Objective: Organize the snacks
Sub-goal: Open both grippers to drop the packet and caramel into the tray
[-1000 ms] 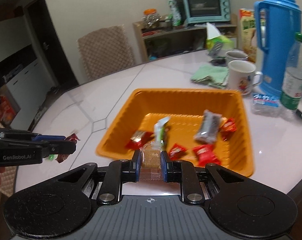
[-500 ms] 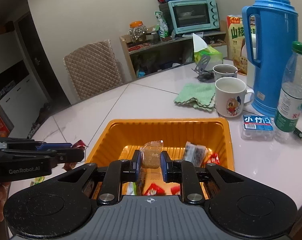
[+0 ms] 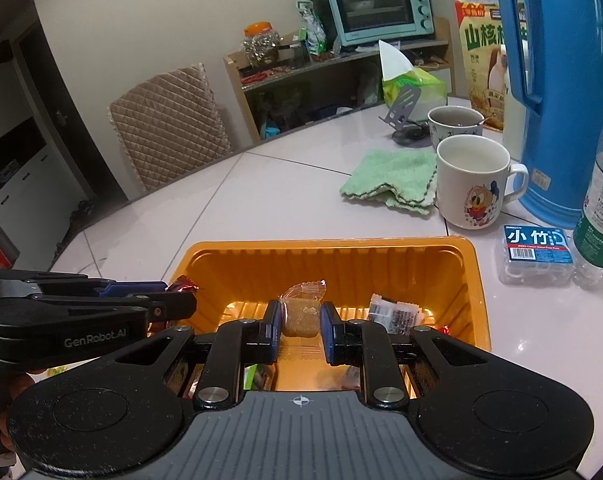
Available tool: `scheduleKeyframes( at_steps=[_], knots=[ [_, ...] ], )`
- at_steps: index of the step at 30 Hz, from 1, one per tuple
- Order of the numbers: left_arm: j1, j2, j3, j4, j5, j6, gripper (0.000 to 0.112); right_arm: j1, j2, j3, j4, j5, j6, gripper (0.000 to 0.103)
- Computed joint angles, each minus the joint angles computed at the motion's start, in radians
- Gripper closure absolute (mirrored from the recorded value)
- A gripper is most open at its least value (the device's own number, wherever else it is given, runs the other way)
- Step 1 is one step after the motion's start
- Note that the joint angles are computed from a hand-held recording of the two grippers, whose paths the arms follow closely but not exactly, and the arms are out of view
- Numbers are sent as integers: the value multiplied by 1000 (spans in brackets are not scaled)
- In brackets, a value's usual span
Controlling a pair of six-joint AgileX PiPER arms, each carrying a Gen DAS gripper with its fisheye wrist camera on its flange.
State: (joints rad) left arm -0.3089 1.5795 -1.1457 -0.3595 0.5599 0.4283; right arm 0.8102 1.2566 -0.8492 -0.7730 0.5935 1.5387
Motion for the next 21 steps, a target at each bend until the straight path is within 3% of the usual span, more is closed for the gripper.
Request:
scheduleKeyframes(
  at_steps=[21],
  knots=[
    [14, 82, -73, -7, 11, 29, 90, -52, 33, -2, 31, -34, -23, 82]
  ],
)
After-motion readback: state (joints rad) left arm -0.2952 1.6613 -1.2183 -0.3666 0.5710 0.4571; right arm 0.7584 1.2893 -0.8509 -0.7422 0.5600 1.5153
